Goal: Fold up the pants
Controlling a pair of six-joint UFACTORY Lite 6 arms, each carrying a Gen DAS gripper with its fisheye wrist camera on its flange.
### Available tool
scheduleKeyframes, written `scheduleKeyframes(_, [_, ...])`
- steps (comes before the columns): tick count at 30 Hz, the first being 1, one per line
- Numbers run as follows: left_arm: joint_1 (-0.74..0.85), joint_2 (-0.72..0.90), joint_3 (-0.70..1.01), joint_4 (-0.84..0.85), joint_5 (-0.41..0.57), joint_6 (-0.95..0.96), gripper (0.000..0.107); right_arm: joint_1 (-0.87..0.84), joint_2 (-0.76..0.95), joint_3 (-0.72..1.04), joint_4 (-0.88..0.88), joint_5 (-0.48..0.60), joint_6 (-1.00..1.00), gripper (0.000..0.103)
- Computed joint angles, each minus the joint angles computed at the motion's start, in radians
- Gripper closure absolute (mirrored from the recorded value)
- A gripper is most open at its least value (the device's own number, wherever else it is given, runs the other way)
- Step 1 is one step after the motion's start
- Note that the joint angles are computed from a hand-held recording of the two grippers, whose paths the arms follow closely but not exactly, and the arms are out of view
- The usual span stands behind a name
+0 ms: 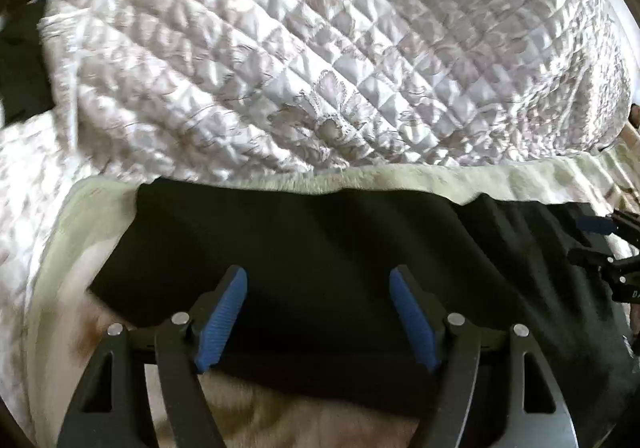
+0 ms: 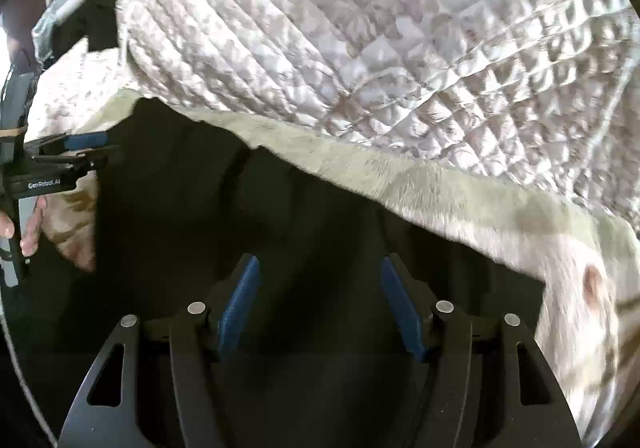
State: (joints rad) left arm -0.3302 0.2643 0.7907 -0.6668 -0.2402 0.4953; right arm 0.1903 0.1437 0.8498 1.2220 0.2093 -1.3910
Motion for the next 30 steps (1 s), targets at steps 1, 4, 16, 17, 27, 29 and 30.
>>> scheduleKeyframes(1, [0.009,0.046,0.046,0.019,0.009,-0.012,0.031,-0.007,0.044,0.036,0.006,0.002,-0.017,0.039])
scheduleKeyframes(4, [0.033,0.158,0.163,0.150,0.034,-0.118,0.029,-0.030,0.180,0.160,0.057,0.014,-0.088,0.039])
scheduleKeyframes(16, [-0.076,0.362,0.310,-0.109,-0.015,0.193,0.103,0.020,0.352,0.333,-0.323,-0.028,0.265,0.092])
scheduleKeyframes(17, [-0.108,0.369,0.308,-0.204,-0.062,0.288,0.104,0.028,0.328,0.317,-0.350,-0.031,0.294,0.093])
scheduleKeyframes(27, [-0.168,-0.248,-0.158,-0.348,-0.060,0.253,0.105,0.069,-0.320,-0.039,-0.565,0.070,0.570,0.094])
scheduleKeyframes(29, [-0.213,-0.439,-0.274,-0.555,-0.050,0.428,0.105,0.096,-0.490,-0.141,-0.630,0.097,0.683,0.094])
scheduleKeyframes(30, [-0.249,-0.540,-0.338,-0.660,-0.061,0.505,0.105,0.113,-0.595,-0.187,-0.712,0.164,0.777,0.094])
